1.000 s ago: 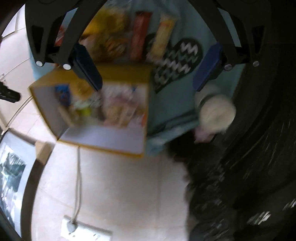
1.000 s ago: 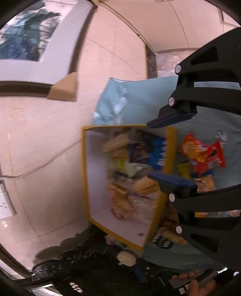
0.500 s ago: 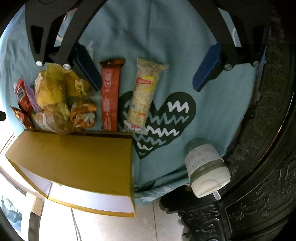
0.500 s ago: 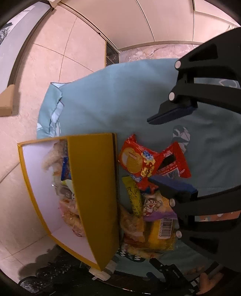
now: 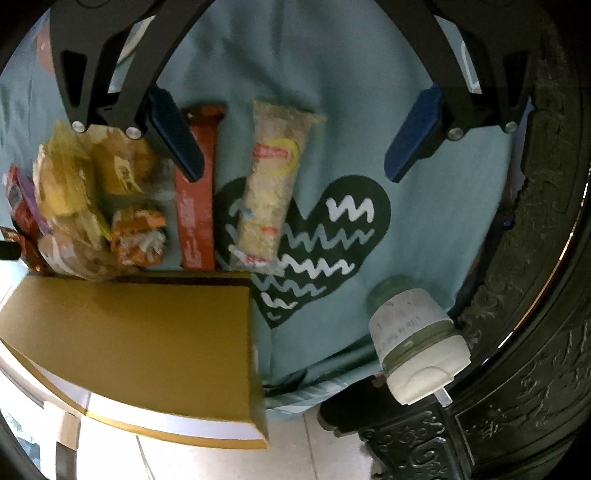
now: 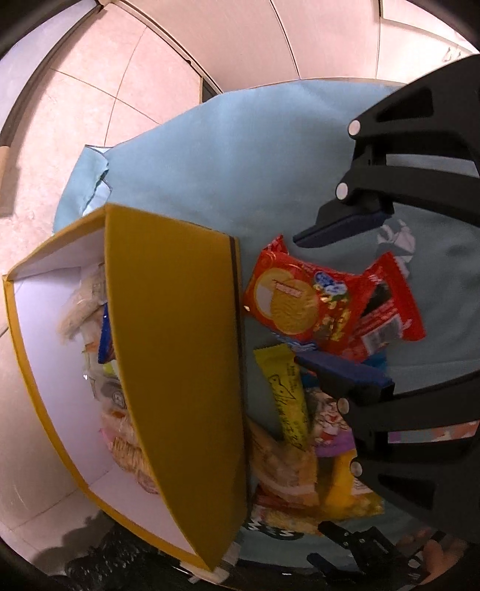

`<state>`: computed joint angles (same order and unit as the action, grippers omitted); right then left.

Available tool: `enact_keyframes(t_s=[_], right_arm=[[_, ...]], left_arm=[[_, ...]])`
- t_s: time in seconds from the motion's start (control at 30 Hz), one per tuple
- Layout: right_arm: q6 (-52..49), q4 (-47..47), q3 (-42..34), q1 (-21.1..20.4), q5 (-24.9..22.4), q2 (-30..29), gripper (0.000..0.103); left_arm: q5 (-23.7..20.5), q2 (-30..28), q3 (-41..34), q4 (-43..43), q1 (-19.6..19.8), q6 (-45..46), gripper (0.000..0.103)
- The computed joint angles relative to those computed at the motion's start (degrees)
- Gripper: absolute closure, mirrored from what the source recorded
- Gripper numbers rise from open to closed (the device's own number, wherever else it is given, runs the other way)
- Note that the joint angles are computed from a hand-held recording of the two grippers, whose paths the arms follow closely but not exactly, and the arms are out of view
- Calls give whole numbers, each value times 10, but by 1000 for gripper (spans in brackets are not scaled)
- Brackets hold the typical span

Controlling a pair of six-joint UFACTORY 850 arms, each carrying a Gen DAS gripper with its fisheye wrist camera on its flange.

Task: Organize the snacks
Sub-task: 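Grasp another cream sesame bar with the left tool while the right tool grasps a red packet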

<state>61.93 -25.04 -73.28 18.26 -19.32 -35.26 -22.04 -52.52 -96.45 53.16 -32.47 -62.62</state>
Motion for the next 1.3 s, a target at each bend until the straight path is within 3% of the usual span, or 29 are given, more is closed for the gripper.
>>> enact_keyframes(t_s=[0.2,0.3,0.4,0.43,0.47,0.5,0.53,0.57,0.87,1.0,1.3], right_arm=[[14,-32,-17,5,-4,-22,45],[-32,4,-27,5,-16,-36,45],[-39,-13,-22,9,-24,-35,63],[-40,-13,-12,7,-9,-30,75],[-59,12,-1,3,10,-24,88],[-88,45,10,-2,24,-16,89],[-94,54,19,-4,32,-11,90],[-83,47,33,-6,42,-3,90],[-79,49,103,-9,113,48,91],[38,-75,130,-5,129,79,91],[268,-307,169,9,139,146,91]], left_arm=[[-21,-30,-42,-31,5,17,3],[-47,-55,-72,-72,5,69,2],[-12,-49,-56,-99,17,64,2],[6,-43,-47,-135,24,88,4],[20,-38,-39,-147,26,103,17],[35,-31,-29,-135,26,103,29],[47,-24,-19,-101,22,88,54],[51,-20,-14,-82,16,97,72],[75,20,40,-40,9,42,75],[82,43,71,13,4,-28,75],[110,106,128,256,-4,-285,80]])
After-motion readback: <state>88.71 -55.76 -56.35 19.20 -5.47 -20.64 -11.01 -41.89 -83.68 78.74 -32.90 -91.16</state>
